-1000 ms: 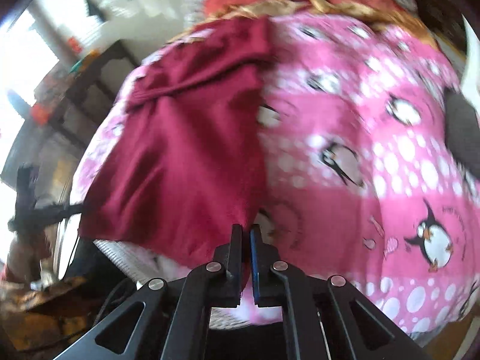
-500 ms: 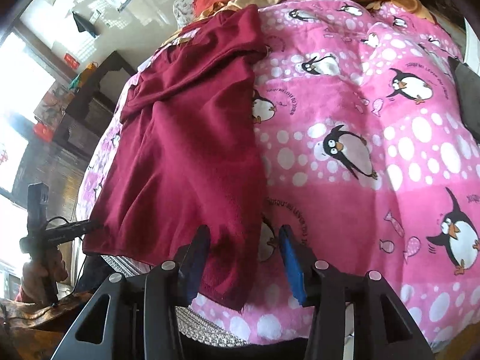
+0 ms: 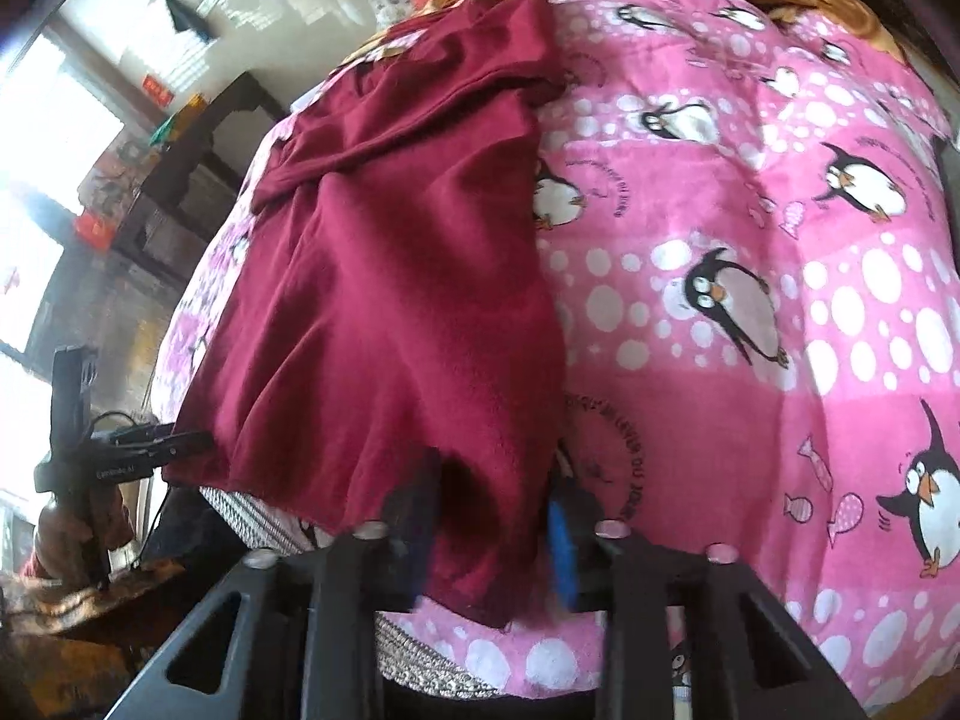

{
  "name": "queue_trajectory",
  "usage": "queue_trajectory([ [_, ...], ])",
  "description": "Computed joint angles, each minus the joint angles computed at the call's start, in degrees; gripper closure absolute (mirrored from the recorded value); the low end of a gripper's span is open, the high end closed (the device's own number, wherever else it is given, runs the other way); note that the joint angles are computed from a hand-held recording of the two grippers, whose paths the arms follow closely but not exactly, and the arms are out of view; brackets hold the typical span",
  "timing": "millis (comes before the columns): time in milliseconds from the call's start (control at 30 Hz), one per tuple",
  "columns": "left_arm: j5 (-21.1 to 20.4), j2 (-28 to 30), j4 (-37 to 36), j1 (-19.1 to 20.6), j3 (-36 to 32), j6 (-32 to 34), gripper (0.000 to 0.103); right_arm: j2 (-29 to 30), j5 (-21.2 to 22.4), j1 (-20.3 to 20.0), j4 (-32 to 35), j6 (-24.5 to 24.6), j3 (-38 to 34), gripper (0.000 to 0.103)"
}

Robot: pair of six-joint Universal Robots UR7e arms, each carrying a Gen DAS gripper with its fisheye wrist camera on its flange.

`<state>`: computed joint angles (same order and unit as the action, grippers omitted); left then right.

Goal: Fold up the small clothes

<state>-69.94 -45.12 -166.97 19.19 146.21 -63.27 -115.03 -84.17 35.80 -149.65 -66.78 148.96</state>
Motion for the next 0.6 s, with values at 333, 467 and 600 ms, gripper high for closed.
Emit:
queue_trajectory([
  [333,0.9,1.8,-3.4,2.2,-1.2,3.6,0.081,3.1,-1.4,2.0,-2.6,-1.1,-0.2,0.092],
  [467,-2.0,0.7,-11.2,5.0,0.3,6.5,0.097,-1.4,4.2,1.8,5.7,-0.5,-1.3,0.093],
  [600,0.2,-4.6,-17.8,5.1,2.8,8.6,0.097,-6.2,13.0,2.4,16.8,0.2,-4.4,0.094],
])
